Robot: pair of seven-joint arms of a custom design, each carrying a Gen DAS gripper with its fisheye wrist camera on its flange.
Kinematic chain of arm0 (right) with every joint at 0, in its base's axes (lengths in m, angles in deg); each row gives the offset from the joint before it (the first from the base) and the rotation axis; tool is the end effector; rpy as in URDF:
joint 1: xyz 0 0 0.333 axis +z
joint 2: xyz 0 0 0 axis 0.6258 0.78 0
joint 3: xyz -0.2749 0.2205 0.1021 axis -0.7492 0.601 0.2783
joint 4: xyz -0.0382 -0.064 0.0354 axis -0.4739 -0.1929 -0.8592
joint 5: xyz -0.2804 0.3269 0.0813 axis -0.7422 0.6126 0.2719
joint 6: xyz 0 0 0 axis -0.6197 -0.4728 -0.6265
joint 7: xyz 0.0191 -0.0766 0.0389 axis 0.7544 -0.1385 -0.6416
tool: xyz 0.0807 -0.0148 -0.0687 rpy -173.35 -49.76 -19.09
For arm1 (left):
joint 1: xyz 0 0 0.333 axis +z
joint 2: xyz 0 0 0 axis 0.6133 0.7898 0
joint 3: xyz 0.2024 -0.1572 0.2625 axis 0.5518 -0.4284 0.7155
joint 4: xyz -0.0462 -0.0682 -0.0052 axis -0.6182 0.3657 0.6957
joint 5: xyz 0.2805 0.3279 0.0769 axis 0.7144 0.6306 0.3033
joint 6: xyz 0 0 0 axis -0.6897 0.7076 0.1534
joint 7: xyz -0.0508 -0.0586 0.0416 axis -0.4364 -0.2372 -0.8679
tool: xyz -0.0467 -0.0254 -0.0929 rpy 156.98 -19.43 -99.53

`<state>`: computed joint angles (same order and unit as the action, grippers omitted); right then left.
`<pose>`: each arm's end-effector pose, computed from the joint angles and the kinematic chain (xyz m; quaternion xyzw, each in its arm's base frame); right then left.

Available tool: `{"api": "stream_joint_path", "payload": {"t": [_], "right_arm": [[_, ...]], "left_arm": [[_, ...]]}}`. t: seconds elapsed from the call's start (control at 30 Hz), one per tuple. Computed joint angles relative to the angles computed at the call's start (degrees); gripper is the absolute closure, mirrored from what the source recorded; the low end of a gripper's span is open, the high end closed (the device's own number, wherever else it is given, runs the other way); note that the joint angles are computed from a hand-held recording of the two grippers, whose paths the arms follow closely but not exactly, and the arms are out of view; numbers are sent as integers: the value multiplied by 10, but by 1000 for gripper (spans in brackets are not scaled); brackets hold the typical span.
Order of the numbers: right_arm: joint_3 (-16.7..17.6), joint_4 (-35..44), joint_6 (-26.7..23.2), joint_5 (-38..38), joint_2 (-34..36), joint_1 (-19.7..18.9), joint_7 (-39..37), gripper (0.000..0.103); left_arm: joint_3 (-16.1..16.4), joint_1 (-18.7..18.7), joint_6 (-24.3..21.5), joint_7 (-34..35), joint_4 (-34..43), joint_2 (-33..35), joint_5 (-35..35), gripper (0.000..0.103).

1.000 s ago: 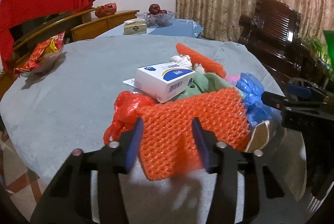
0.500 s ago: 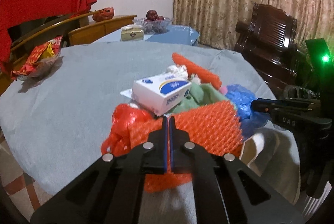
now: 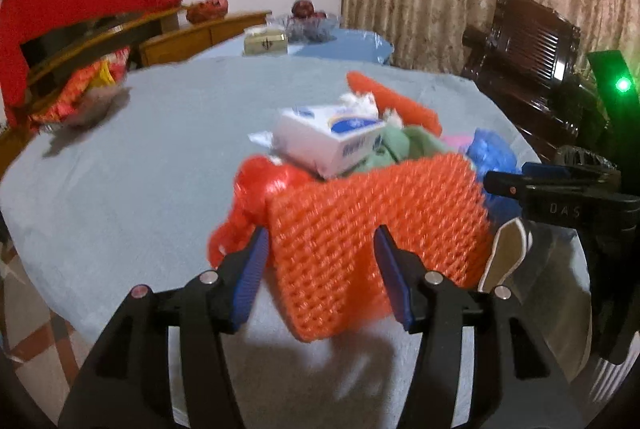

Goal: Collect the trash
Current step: 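Carry both held items over the bin and open both tools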

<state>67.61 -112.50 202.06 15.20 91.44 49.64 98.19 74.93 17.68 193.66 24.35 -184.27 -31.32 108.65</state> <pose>0.6887 0.1419 0.4084 -0.7718 0.5285 -0.1621 0.3143 0.5710 -0.3488 0.4036 -0.6965 0.5911 -0.2753 0.2995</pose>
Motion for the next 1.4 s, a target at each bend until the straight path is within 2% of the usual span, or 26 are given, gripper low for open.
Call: {"api": "stream_joint_path", "payload": {"t": [0.07, 0.1, 0.13, 0.2, 0.27, 0.37, 0.5, 0.73, 0.9, 1.07, 1.4], "right_arm": [[-11, 11, -23, -20, 9, 7, 18, 30], [-13, 14, -32, -24, 10, 6, 21, 42], [-12, 18, -42, -26, 13, 4, 21, 46], [-4, 21, -47, -15, 13, -5, 8, 57], [10, 20, -46, 14, 8, -19, -19, 61], [37, 16, -27, 90, -3, -44, -80, 65], [54, 15, -16, 189, -22, -62, -163, 65], [38, 8, -13, 300, -59, -53, -255, 66], [19, -3, -10, 346, -84, -44, -290, 66], [-2, -19, 1, 376, -109, -43, -303, 66], [-43, -66, 38, 365, -149, -62, -283, 66]], "left_arm": [[-1, 4, 9, 16, 3, 7, -17, 69], [-1, 5, 14, 20, 4, 9, -21, 81], [0, 5, 18, 20, 4, 10, -22, 89], [4, 0, 10, 12, 4, 9, -14, 91], [4, -5, -3, 2, 4, 5, -3, 95], [3, -10, -18, -19, 3, -5, 18, 96], [-1, -8, -19, -54, 4, -23, 57, 96], [-11, -7, -33, -96, 22, -39, 114, 96], [-17, -9, -34, -109, 45, -39, 142, 96], [-21, -19, -23, -91, 84, -20, 153, 96], [-6, -65, 60, -16, 207, 77, 119, 96]]}}
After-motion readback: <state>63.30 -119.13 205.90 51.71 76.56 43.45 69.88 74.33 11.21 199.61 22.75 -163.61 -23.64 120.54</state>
